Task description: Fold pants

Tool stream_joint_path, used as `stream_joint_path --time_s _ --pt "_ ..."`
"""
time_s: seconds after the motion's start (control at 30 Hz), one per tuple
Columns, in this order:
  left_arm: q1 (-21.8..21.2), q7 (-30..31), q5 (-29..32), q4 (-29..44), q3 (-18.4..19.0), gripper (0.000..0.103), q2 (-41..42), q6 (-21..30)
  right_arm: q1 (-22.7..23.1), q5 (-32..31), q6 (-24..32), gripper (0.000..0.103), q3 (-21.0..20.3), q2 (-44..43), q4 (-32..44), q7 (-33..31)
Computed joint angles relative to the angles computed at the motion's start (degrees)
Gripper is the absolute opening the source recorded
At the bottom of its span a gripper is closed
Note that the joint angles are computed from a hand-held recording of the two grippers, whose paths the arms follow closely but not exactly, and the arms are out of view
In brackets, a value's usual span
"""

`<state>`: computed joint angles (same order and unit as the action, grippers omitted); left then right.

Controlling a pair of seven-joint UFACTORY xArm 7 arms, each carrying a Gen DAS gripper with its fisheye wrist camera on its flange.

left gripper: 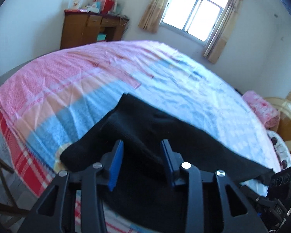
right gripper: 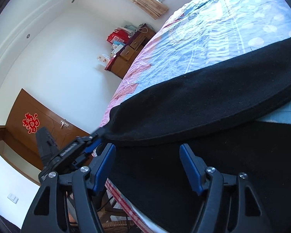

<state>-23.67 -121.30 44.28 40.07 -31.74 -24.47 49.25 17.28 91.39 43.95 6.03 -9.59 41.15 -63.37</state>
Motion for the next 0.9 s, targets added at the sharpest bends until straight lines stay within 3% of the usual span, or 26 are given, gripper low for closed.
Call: stream_joint_path --time_s 0.1,0.23,0.37,0.43,0.5,0.57,0.63,0.7,0.87,0.9 --pt "-0.5 -0.3 -2.8 0.0 1.3 0.055 1.3 -1.8 -0.2 -0.1 1.2 0.070 -0.2 0.9 0.2 0.5" --pt "0.0 -5.2 -2.6 -0.1 0.6 0.058 2.2 -4.1 0.0 0.7 0.8 0.070 0.3 0.9 0.1 0.1" --pt "0.0 -6.2 -0.9 1.9 0.3 0.058 4.6 -2.3 0.0 1.5 1.1 0.070 0.2 1.2 0.2 -0.2" --pt "0.5 -9.5 1.6 1.3 0.7 0.057 4.2 -3.3 -0.1 2.0 1.3 0.070 0.2 1.2 0.1 -0.8" --pt "1.4 -13.2 4.8 0.3 1.1 0.044 3.5 -4.7 -0.1 2.2 1.3 0.070 0.3 1.0 -0.1 -1.5" --pt "1.9 -15.5 6.1 -1.3 2.1 0.021 2.6 -7.3 -0.3 2.6 1.4 0.070 0.2 0.8 -0.4 -2.0" --pt "3.8 -21.7 9.2 -4.1 2.6 0.017 1.3 -13.4 -0.5 2.6 1.5 0.070 -0.1 0.7 -0.6 -2.2" --pt "6.8 -28.0 12.7 -5.9 0.0 0.013 -0.7 -16.4 -1.0 2.7 1.7 0.070 -0.4 0.5 -0.8 -2.1" --pt "6.7 -28.1 12.2 -7.9 0.4 0.010 -5.5 -18.0 -2.4 1.8 -0.3 0.070 -1.4 -1.8 -2.6 -0.9" --pt "6.5 -25.8 11.0 -7.6 0.6 0.010 -6.5 -17.6 -3.0 1.7 -0.3 0.070 -2.0 -2.4 -3.2 0.0"
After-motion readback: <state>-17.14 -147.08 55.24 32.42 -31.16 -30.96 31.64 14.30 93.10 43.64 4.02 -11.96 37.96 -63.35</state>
